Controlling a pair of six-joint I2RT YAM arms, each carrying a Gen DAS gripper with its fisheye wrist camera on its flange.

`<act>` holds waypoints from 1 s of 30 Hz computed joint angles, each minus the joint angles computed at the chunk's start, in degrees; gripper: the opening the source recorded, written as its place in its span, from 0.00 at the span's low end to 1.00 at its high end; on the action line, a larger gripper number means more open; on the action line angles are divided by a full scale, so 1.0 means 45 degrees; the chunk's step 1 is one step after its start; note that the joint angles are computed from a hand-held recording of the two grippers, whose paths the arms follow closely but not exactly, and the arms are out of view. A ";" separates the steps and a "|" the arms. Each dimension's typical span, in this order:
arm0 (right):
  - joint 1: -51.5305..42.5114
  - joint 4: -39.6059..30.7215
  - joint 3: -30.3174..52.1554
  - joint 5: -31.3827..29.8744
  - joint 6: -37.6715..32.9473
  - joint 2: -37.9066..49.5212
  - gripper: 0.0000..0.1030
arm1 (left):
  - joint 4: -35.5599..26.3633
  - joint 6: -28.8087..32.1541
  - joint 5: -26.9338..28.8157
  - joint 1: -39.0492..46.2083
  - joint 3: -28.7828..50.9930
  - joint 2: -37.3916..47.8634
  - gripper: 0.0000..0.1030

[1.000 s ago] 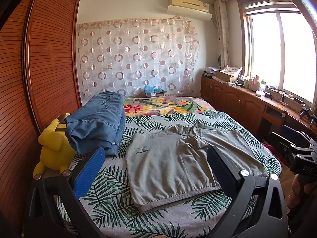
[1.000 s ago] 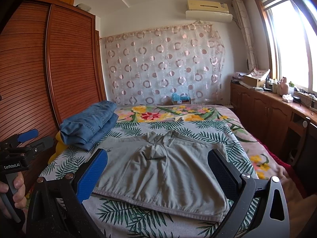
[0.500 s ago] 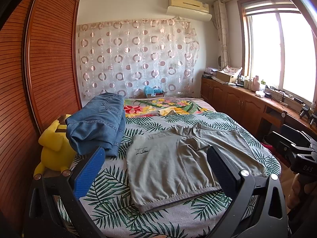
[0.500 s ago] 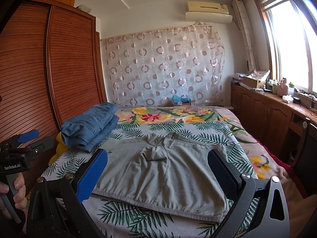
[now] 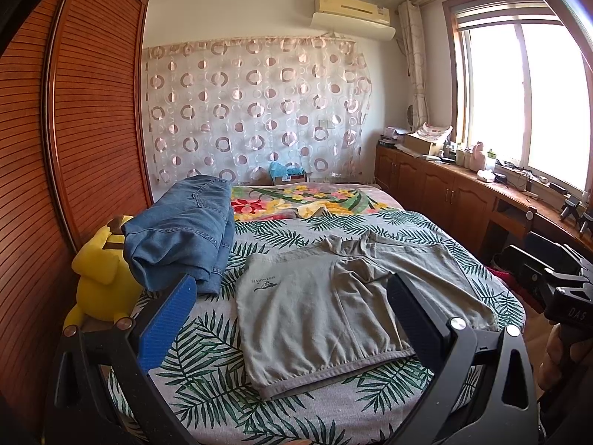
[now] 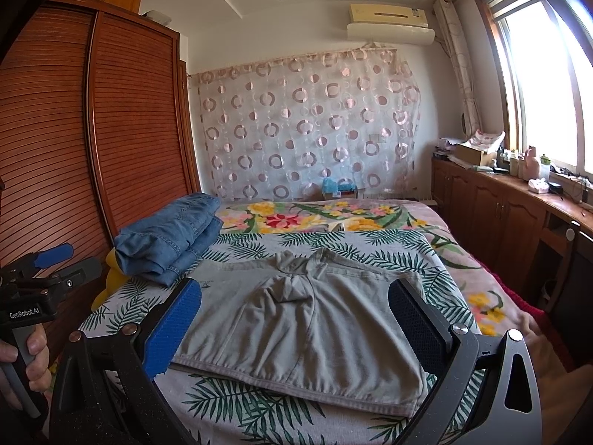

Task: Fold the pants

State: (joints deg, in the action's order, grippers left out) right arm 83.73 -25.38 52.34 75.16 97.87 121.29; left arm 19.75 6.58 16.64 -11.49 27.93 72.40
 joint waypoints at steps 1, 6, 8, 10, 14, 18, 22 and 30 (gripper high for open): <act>0.0003 0.0075 -0.0031 -0.0013 -0.0038 -0.0013 0.98 | -0.0010 -0.0005 0.0003 -0.0005 -0.0002 -0.0006 1.00; -0.0001 0.0105 -0.0095 0.0004 0.0009 -0.0023 0.98 | -0.0080 -0.0001 0.0002 -0.0004 0.0009 -0.0087 1.00; -0.0027 0.0147 -0.0102 -0.0010 -0.0041 -0.0037 0.98 | -0.0068 -0.0012 0.0011 -0.0002 -0.0003 -0.0090 1.00; -0.0015 0.0074 -0.0082 -0.0012 0.0028 -0.0010 0.98 | -0.0110 -0.0020 0.0066 0.0003 0.0032 -0.0076 1.00; -0.0134 0.0531 -0.0320 -0.0144 -0.0333 -0.0017 0.98 | -0.0178 -0.0059 0.0015 -0.0036 0.0126 -0.0052 1.00; -0.0262 0.1092 -0.0797 -0.0325 -0.0574 -0.0074 0.98 | 0.0625 -0.0034 -0.0305 -0.0169 0.0013 0.0720 1.00; -0.0432 0.1403 -0.1149 -0.0592 -0.0717 -0.0107 0.98 | 0.0741 0.0037 -0.0466 -0.0257 0.0412 0.1900 1.00; -0.0920 0.2259 -0.2109 -0.1410 -0.1343 -0.0440 0.98 | 0.1446 0.0137 -0.0357 -0.0097 0.0651 0.3568 1.00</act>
